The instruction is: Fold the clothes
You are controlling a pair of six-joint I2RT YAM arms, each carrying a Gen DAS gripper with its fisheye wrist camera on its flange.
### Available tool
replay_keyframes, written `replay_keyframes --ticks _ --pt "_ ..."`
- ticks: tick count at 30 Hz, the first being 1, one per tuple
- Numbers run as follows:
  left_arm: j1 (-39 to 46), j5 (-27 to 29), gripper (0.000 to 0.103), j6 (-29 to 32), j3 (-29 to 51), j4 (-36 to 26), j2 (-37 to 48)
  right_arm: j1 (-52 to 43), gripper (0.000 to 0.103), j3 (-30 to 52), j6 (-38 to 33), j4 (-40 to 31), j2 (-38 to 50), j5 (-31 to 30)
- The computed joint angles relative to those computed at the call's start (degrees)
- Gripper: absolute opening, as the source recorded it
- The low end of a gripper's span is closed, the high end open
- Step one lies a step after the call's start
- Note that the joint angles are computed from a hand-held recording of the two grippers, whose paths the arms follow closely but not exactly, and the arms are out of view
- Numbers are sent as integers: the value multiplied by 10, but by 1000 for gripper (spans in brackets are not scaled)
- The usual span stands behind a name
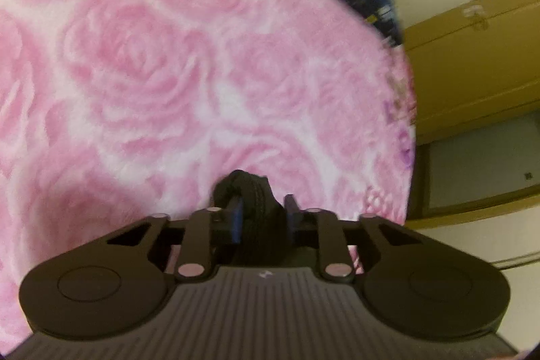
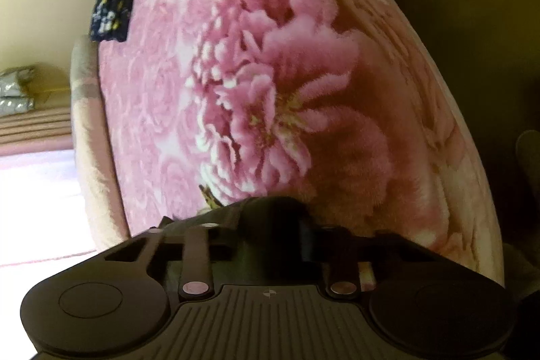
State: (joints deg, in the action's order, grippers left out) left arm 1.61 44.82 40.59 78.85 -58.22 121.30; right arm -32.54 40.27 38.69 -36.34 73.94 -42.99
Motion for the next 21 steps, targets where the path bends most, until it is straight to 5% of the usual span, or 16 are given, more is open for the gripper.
replay_keyframes --ticks 4,7,9,11,12,17,21 --pt "28 38 18 81 -50 63 -4 25 16 -47 10 68 -64 40" --pt "27 40 22 66 -10 33 39 42 18 -66 21 118 -52 52" --pt "29 33 25 83 14 -9 38 31 24 -53 1 91 -58 35" --pt "46 14 26 118 26 -44 20 11 59 -39 -26 45 -78 23" --pt "60 2 29 140 41 -75 19 2 68 -37 -39 23 -96 22" --pt "156 -80 39 222 88 -213 23 -48 70 -46 -102 -109 -176 -52" --pt "209 -142 40 303 58 -248 0 -48 70 -58 -145 -202 -229 -77"
